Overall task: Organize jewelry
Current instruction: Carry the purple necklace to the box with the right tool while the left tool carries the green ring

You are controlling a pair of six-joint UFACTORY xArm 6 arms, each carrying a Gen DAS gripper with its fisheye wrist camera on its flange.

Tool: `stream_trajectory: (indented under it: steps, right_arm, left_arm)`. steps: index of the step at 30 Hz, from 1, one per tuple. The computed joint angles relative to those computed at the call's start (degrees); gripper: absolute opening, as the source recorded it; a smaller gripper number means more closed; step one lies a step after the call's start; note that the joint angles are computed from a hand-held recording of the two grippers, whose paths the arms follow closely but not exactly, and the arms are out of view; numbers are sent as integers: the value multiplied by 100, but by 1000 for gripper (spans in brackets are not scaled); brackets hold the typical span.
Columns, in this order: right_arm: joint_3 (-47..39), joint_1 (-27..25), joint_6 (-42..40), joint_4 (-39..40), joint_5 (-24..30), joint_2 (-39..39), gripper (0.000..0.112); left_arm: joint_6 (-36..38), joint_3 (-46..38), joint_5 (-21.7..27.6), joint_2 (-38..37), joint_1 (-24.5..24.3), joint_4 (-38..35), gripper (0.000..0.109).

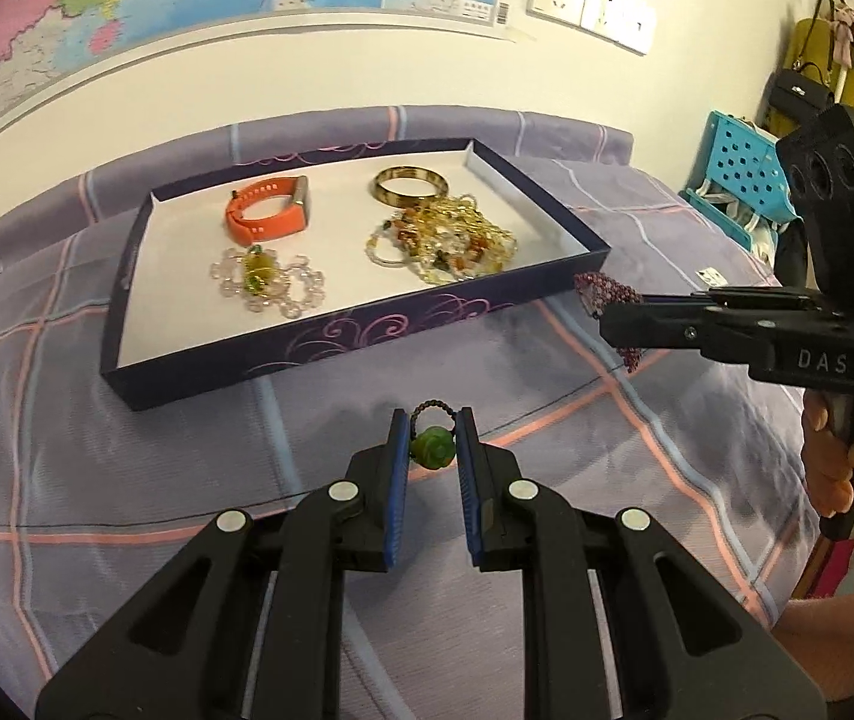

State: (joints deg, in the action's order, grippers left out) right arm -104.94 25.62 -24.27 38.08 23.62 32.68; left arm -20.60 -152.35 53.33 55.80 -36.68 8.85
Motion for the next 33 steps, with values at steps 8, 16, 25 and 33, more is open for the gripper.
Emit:
stream_trajectory:
  steps: [8,16,25,33]
  right_arm:
    - [-199,38,140,-118,74,123,7]
    - [-382,56,211,-182,151,233,7]
    - [-530,62,266,-245,218,309,7]
    - [-623,63,288,-234,220,368,7]
  left_arm:
    - [-207,1026,-456,-573,68,159,16]
    - [-336,1324,-591,-763,144,234,16]
    - [-405,1321,-595,-784,202,275,16]
    - [-459,1143,-520,-714,243,317,16]
